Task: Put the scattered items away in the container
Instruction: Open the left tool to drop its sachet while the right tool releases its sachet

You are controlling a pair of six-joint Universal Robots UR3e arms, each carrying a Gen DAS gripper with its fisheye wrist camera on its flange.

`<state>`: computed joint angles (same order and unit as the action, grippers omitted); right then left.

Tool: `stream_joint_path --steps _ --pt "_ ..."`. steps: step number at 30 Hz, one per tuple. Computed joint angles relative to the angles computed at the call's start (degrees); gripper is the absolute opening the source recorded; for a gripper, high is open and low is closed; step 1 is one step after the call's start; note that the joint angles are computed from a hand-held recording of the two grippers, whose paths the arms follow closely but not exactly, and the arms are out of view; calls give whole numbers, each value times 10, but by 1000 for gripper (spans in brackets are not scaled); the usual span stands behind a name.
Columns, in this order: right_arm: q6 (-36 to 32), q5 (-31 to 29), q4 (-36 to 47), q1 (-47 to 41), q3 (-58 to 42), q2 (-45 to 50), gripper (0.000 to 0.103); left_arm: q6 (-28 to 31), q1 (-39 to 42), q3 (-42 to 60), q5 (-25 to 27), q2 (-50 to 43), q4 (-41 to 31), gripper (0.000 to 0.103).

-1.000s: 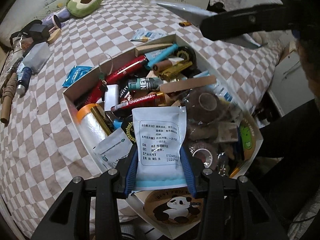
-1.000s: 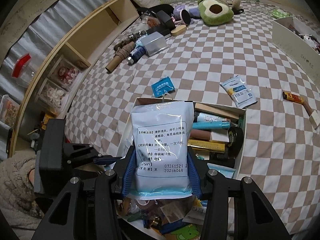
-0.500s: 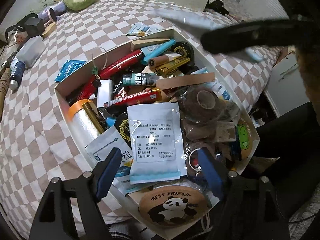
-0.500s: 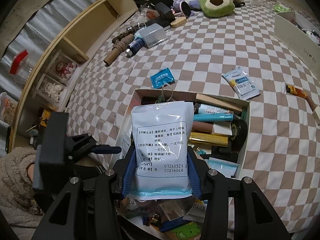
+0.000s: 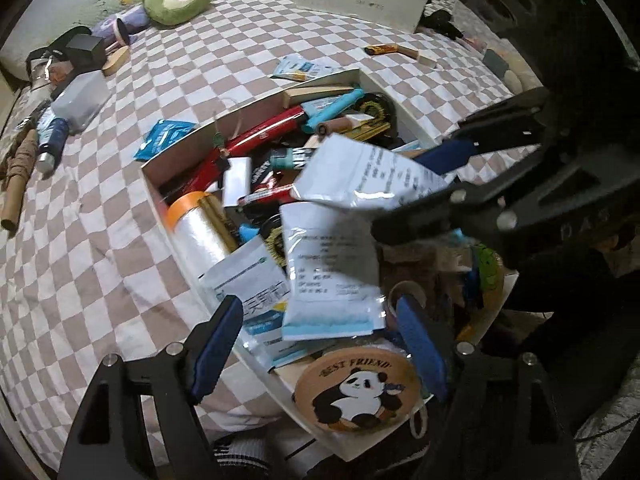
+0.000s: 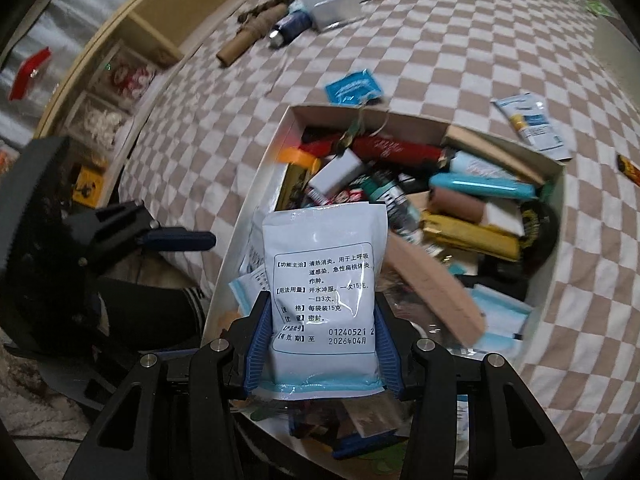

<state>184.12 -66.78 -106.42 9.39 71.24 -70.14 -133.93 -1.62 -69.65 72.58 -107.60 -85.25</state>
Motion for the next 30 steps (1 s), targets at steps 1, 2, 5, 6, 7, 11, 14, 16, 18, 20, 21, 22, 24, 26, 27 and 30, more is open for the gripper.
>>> stream_joint_path --steps 1,2,5,6,7,11,14,16,18,20,21,22,24,26,27,30 --pt "-1 1 4 3 -6 6 48 2 1 -4 2 2 0 79" --pt "0 2 4 6 -7 10 48 2 2 -8 2 4 -1 79" --pt "-3 5 13 9 -15 16 48 6 10 -3 0 -1 -14 79" --pt "-4 5 16 11 -18 19 48 7 11 -5 0 0 -14 79" --pt "-3 4 21 15 -26 25 48 9 13 -8 -1 2 -15 79" --pt "-5 3 40 23 -44 41 49 14 19 -11 -7 8 -25 79" --pt "-4 -8 47 29 -53 47 52 19 21 -10 -10 10 -31 79" --pt "2 -22 38 32 -52 44 63 23 23 -9 -12 10 -36 79" --pt "10 -28 19 32 -41 36 84 25 23 -10 -12 11 -37 79" --pt "21 -44 4 34 -36 27 103 26 23 -10 -12 11 -38 79" --pt "19 -43 0 31 -33 22 103 27 24 -10 -13 11 -39 79" --pt "20 -40 0 29 -38 23 103 26 24 -11 -13 12 -38 79" --pt "26 -34 -8 22 -36 16 103 25 25 -11 -13 12 -39 79" --pt "30 -29 -17 13 -27 6 103 22 25 -10 -15 13 -39 79" --pt "29 -26 -17 7 -22 1 103 21 25 -9 -15 13 -39 79" --pt "33 -11 -23 -5 -5 -9 103 17 24 -4 -20 14 -39 79"
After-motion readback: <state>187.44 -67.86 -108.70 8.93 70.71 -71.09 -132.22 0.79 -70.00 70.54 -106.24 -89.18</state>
